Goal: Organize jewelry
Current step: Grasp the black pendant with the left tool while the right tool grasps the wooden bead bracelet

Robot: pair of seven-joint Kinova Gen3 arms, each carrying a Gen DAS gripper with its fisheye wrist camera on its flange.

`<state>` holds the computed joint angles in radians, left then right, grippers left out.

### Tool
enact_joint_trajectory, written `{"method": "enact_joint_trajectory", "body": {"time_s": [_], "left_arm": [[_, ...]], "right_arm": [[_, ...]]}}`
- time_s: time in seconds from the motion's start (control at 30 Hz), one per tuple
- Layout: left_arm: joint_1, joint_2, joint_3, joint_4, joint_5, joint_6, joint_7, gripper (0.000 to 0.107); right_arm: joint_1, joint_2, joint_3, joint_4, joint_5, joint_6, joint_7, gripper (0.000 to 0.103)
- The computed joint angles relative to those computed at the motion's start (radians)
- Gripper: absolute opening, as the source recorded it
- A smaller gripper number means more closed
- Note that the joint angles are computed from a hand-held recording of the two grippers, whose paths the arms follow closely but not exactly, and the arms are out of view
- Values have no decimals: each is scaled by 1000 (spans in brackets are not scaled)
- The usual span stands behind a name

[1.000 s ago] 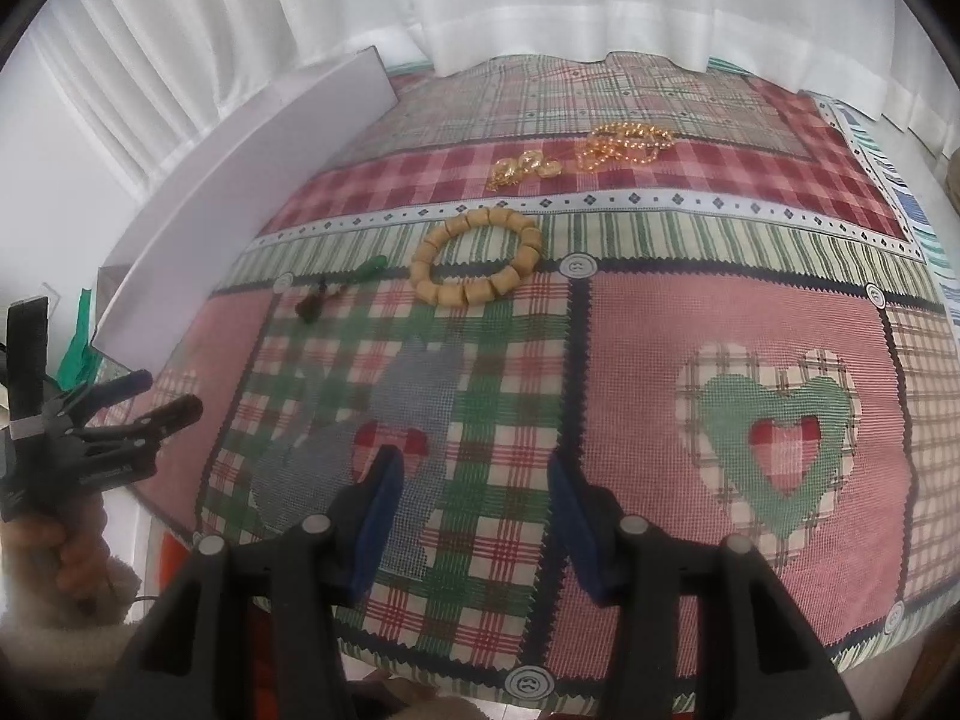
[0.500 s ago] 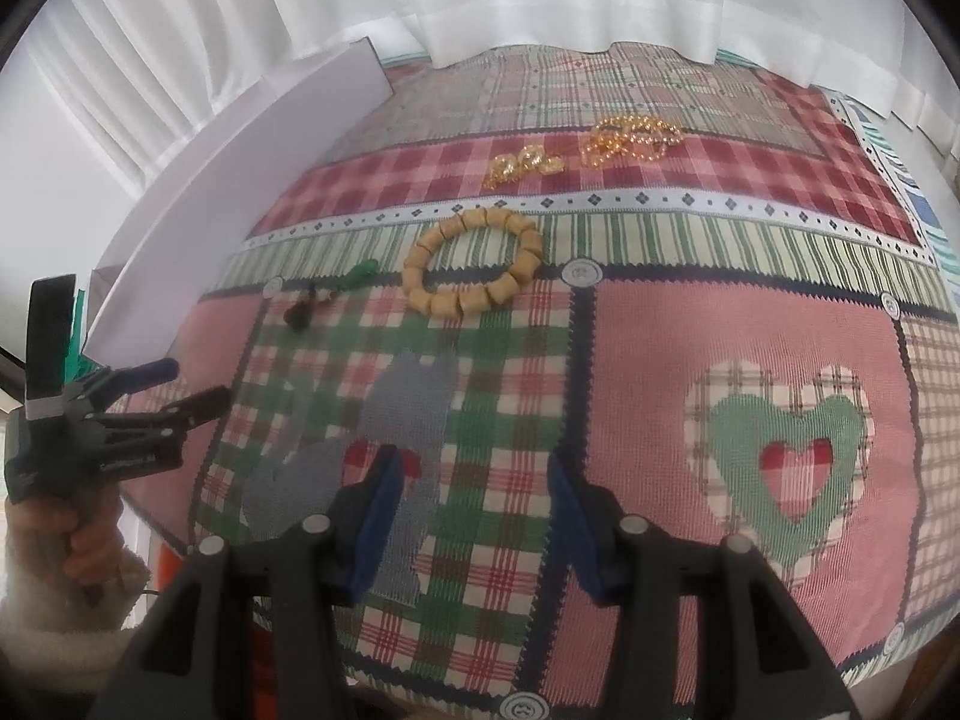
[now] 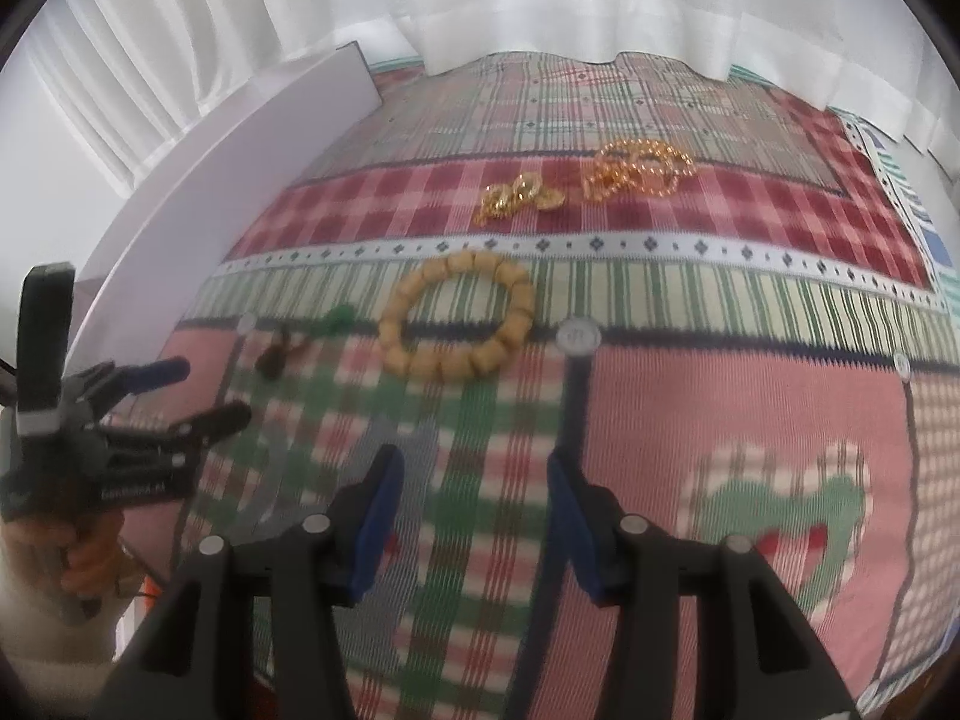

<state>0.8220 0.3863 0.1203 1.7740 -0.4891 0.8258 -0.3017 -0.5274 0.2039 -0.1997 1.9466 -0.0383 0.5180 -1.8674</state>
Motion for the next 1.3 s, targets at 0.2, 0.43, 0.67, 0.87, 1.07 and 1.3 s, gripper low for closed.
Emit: {"method": "enact_joint_trajectory", "body": {"time_s": [0.2,0.43,0.67,0.87,1.07,1.3], "left_arm": [[-28,32,-3,-32,31,2,-34,90],[-31,83,-17,-100,48,57,-91,89],[-35,75,-30,-73,62,-10,-106,28],[-93,26,-23,-20,124,-109,-155,10],[-118,-71,-22,56,162,-180,-134,10],[-155,-204,18,116,160,-199,-89,10]], "right_arm": [[30,93,1,-122,-31,48,60,51],[50,225,11,-302,-82,195,116,51],[-36,307,60,-400,22,267,70,38],[19,284,23,-344,-20,202,91,14],[66,209,-9,-282,-94,158,153,14],[82,117,-23,-253,-144,146,217,14]]}}
